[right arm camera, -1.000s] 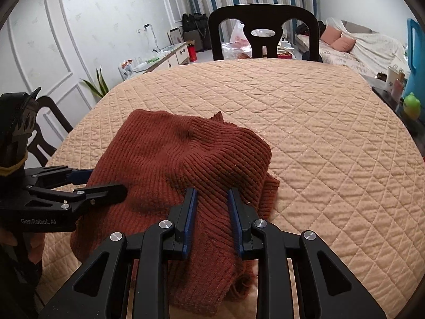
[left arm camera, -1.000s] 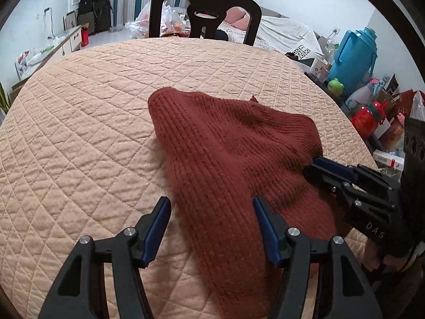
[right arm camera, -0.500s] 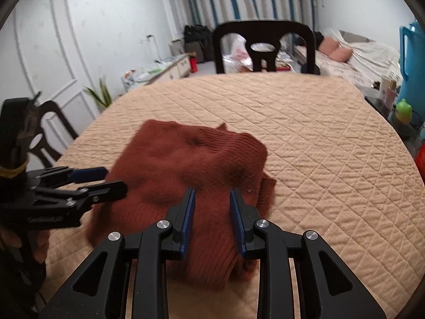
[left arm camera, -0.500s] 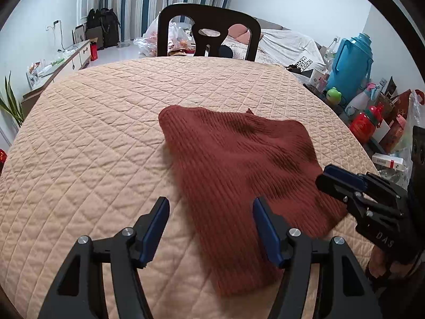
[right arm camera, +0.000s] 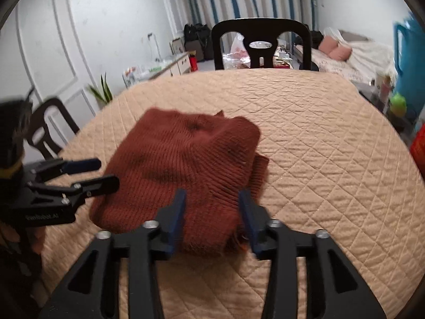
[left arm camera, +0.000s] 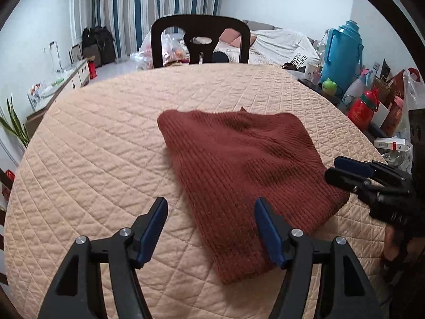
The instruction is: Fold small clothes
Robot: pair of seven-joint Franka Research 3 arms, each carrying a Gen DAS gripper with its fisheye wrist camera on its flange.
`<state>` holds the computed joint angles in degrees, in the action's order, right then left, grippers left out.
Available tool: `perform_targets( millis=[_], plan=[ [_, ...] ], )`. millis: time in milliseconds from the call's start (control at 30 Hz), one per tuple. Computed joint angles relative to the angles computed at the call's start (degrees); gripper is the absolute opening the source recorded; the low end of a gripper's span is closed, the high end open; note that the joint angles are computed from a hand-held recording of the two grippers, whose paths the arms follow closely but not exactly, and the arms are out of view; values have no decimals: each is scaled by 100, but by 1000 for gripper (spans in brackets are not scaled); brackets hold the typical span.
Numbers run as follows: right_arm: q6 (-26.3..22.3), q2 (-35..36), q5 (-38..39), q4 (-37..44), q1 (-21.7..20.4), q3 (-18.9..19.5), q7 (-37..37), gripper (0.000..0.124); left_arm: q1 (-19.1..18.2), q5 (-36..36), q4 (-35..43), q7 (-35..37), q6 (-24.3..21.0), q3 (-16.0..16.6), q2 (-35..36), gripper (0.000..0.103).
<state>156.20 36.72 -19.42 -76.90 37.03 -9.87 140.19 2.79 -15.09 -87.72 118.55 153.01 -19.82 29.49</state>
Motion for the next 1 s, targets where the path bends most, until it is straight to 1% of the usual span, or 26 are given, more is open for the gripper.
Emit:
perform_targets(
  millis=[33,67,100,133,200,267,300,367,433,500,567,600,667,733,867,1000],
  plan=[
    [38,-44,25,-77,-3,-24,89,51,24,-47,51,-1,-22,-25,34,77],
    [46,-70,63,-125,-31,-23,132,53,94,-160,141,50,-88,-101,97,82],
    [51,-63,163,-130,-123,41,103,62,112,-210,254,72,-168,-127,175,84],
    [50,-38,249,-113,-188,88,80,69,49,-158,389,-20,-253,-58,258,84],
    [-4,58,563,2,-414,319,-142,70,-109,33,699,-282,-440,112,455,84],
    [166,203,1064,123,-755,723,-602,71,-124,49,1030,-385,-756,91,650,84],
    [231,302,1351,224,-910,914,-828,71,-126,49,1136,-370,-829,70,716,84],
    [108,496,1668,513,-1002,1021,-1085,71,-218,163,1330,-403,-864,125,848,84],
    [-137,686,1866,841,-980,976,-1215,71,-258,216,1477,-477,-979,140,948,85],
    [-253,798,2070,1020,-1010,1023,-1388,71,-299,281,1636,-510,-1105,159,1060,85],
    [-338,892,2140,1170,-958,948,-1449,72,-313,305,1765,-516,-1229,151,1151,85],
    [-401,947,2159,1276,-943,932,-1500,75,-322,310,1810,-529,-1263,151,1184,85],
    [-500,1061,2229,1480,-948,950,-1611,75,-328,321,1841,-509,-1270,145,1214,86],
    [-519,1130,2265,1583,-920,911,-1612,75,-332,332,1872,-490,-1279,144,1246,87],
    [-574,1241,2327,1770,-907,873,-1563,75,-316,253,2059,-530,-1454,108,1375,90],
    [-601,1291,2382,1860,-917,865,-1488,75,-303,210,2068,-513,-1456,100,1386,90]
  ],
)
